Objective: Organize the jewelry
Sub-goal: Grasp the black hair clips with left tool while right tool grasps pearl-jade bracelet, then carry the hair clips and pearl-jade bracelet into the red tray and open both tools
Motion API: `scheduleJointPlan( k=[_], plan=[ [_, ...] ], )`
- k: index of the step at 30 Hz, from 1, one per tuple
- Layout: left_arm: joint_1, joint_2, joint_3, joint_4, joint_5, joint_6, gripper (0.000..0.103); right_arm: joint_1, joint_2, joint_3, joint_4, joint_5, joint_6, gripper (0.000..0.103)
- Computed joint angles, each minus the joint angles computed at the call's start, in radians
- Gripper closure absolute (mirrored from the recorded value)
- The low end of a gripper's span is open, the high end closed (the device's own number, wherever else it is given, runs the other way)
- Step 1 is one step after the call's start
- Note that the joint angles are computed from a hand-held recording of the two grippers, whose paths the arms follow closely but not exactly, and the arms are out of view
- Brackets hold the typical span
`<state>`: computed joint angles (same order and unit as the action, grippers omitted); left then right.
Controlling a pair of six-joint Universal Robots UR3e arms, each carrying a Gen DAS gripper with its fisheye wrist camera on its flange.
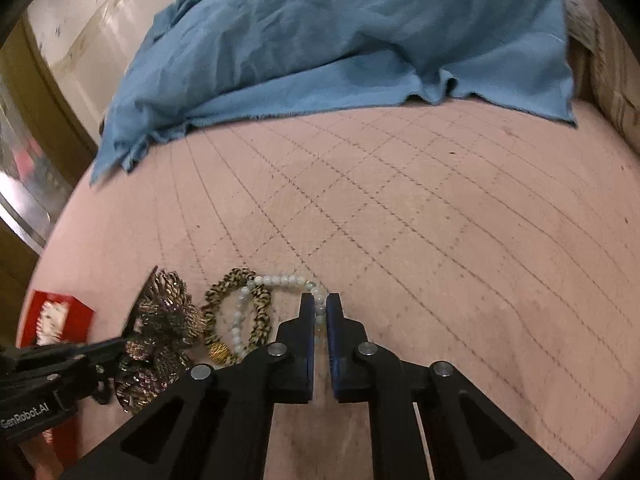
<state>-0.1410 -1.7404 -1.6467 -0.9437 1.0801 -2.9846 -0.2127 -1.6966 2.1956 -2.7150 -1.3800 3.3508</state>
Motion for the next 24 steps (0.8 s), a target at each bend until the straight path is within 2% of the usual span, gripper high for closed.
scheduleJointPlan(
  k=[8, 14, 18, 24],
  plan=[
    [0.033, 0.208, -0.110, -0.054, -0.036, 0.050, 0.099, -0.037, -0.299, 0.071, 0.179, 0.047, -0.005, 0.097],
    [0.094, 0.380, -0.178, -0.158, -0.081, 0.091, 0.099, -0.043, -0.520, 0.059, 0.365, 0.074, 0.001, 0.097],
    [0.186, 0.516, -0.219, -0.268, -0.127, 0.149, 0.099, 0.001, -0.581, 0.012, 0.437, 0.056, 0.027, 0.097],
    [0.412, 0.716, -0.236, -0.540, -0.222, 0.332, 0.099, 0.218, -0.507, -0.117, 0.434, -0.086, 0.126, 0.097]
  ],
)
